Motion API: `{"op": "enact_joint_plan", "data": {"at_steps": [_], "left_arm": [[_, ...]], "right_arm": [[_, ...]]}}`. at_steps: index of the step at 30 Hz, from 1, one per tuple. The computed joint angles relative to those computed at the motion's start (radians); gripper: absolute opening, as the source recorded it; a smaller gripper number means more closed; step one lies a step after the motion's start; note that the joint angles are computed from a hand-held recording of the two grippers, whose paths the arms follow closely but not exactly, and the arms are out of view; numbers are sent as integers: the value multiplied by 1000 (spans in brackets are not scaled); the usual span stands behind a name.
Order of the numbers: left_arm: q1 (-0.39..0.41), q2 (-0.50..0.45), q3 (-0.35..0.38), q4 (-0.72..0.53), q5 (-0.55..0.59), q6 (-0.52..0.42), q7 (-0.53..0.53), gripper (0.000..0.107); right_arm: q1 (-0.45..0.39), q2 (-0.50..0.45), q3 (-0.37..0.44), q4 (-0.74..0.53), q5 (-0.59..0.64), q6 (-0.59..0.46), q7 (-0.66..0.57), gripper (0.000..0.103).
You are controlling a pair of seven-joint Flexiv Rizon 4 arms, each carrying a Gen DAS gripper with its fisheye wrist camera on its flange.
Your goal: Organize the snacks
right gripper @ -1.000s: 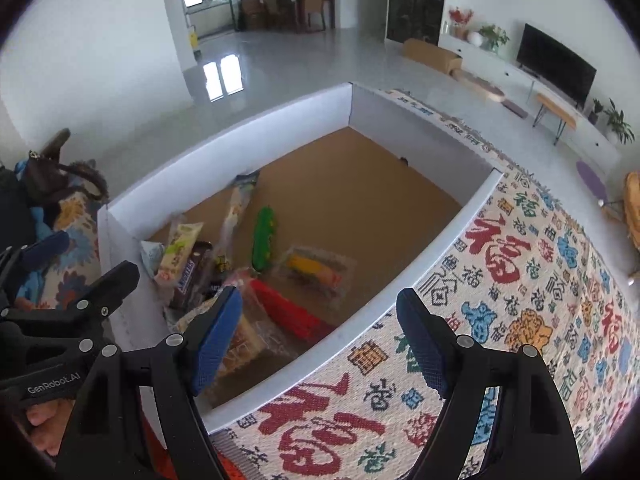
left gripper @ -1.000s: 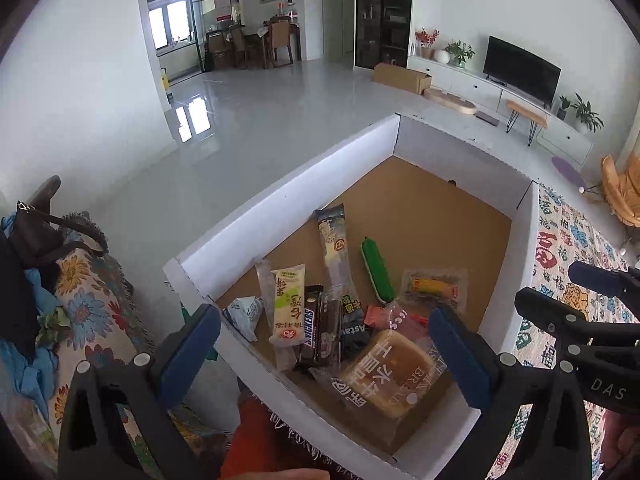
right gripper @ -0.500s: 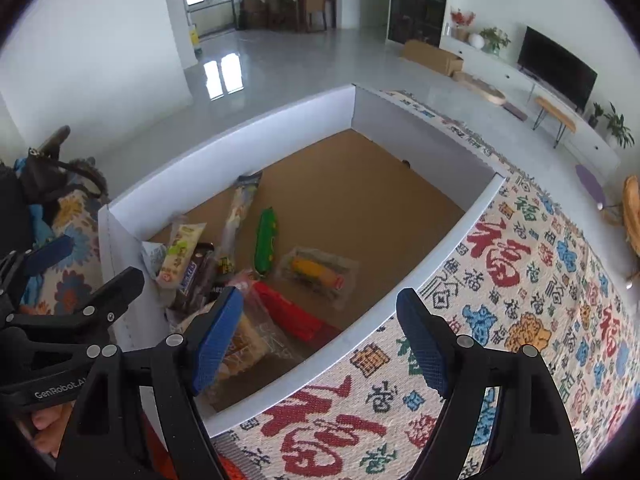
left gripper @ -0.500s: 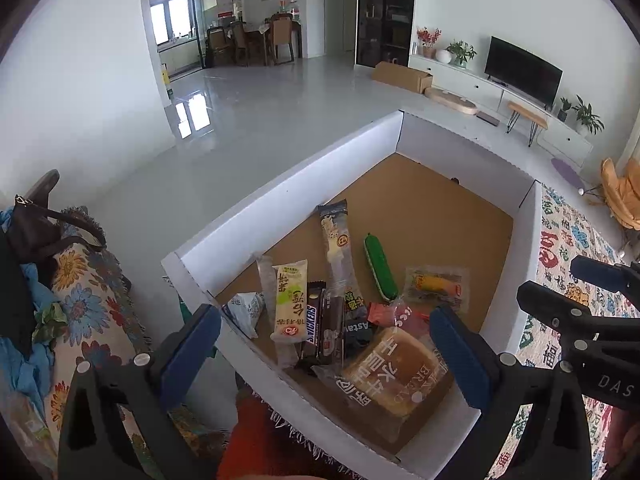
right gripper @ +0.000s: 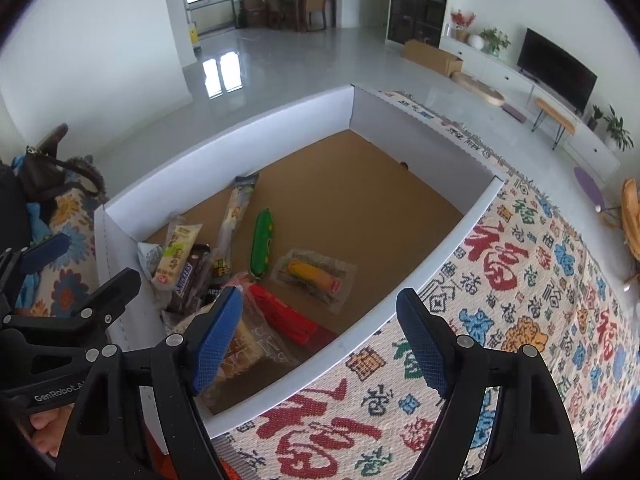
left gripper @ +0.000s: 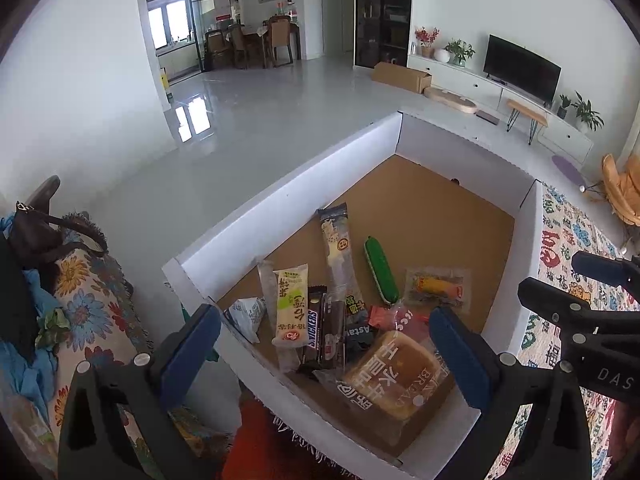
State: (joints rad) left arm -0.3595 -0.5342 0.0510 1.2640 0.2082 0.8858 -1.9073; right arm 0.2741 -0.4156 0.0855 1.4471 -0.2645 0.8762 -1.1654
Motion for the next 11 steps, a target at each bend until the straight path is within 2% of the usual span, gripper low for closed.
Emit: {"op": "enact_joint_plan", "data": {"at_steps": [11], "left_arm": [[16,2,-11,18,-33,27,0,103]], "right_arm": [[-4,-4,0,-5,4,-2,-6,82]]}}
